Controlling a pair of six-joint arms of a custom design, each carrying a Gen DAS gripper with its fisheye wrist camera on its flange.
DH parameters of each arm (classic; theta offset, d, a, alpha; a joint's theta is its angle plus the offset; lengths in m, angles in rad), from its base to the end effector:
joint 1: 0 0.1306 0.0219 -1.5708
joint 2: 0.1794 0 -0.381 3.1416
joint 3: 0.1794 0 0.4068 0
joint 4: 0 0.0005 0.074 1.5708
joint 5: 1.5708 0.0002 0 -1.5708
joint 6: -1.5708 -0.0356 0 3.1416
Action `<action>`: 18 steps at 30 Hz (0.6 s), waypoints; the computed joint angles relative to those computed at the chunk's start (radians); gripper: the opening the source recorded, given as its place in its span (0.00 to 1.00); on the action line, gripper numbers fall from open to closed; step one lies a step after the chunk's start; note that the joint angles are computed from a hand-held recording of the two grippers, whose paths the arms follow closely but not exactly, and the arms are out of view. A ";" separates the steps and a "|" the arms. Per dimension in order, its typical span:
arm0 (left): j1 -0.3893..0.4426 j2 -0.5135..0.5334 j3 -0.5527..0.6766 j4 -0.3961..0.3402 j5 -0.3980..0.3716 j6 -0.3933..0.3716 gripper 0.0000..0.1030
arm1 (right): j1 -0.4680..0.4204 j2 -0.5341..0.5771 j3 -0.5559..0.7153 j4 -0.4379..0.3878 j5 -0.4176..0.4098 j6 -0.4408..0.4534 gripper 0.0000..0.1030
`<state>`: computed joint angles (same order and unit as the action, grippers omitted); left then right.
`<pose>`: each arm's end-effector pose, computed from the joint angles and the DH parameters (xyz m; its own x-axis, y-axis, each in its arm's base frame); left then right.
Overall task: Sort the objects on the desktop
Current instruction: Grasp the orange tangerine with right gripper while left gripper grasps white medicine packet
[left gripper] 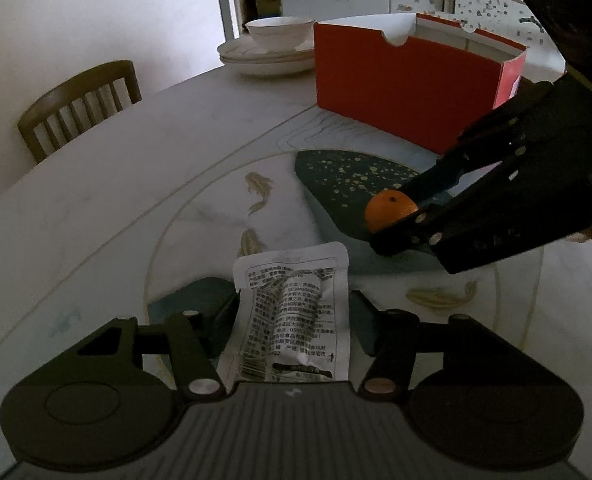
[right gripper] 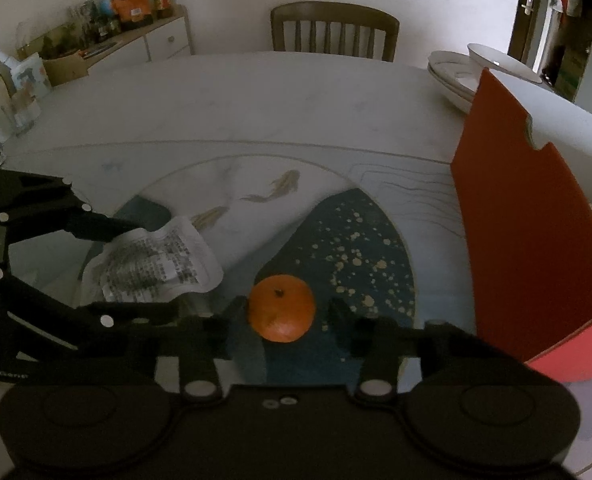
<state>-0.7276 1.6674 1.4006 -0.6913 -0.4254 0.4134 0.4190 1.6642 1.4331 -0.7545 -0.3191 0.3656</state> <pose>0.4419 -0.3746 0.3027 -0.7316 0.1616 -0.6623 0.1471 0.9860 0.0781 0.5254 0.2457 0.3144 -0.5165 -0.6016 -0.6093 -0.7808 0.6230 0.0467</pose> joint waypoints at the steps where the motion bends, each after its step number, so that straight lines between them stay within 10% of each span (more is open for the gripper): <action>1: -0.001 0.001 0.002 -0.004 -0.002 0.006 0.57 | 0.001 0.001 0.001 -0.004 0.002 0.005 0.38; 18: -0.026 -0.025 0.015 -0.066 -0.029 0.242 0.54 | -0.030 -0.060 -0.031 -0.034 -0.042 0.023 0.33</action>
